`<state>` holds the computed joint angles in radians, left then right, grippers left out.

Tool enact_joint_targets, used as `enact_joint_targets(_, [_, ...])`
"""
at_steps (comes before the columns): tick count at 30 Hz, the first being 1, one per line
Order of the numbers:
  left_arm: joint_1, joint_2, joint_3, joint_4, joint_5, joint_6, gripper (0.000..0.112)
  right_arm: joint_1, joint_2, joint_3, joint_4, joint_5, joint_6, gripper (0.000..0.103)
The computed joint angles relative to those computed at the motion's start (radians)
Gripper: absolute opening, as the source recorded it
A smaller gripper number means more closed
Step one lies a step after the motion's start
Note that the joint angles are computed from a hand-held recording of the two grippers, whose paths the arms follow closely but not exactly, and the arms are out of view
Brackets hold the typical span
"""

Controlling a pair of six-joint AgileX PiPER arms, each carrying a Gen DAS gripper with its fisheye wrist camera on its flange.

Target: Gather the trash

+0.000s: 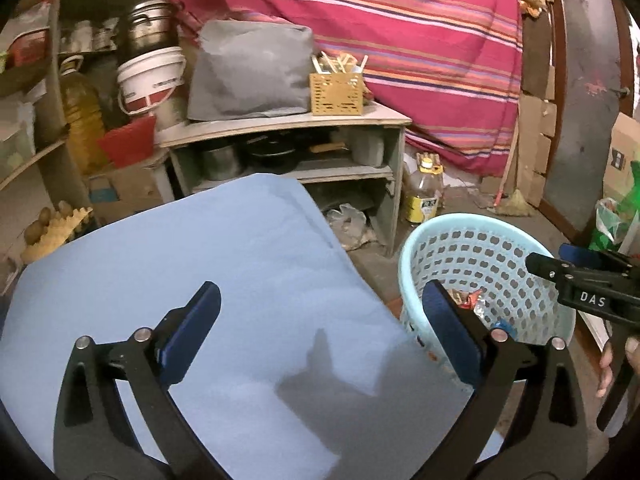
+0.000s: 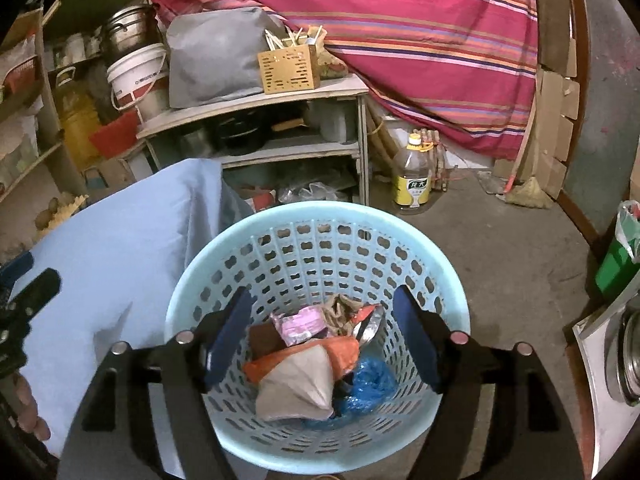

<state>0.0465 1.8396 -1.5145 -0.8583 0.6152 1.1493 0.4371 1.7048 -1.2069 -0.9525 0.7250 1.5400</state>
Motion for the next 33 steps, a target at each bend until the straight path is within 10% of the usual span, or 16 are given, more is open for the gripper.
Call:
enact_joint_targets(18, [0.324, -0.093, 0.221, -0.284, 0.061, 0.374, 0.098, 0.393, 0.059, -0.062, -0.218, 0.367, 0.356, 0.099])
enact_joint_targets(33, [0.581, -0.106, 0.409, -0.577, 0.181, 0.849, 0.098, 0.603, 0.284, -0.25, -0.247, 0.423, 0.433, 0.099])
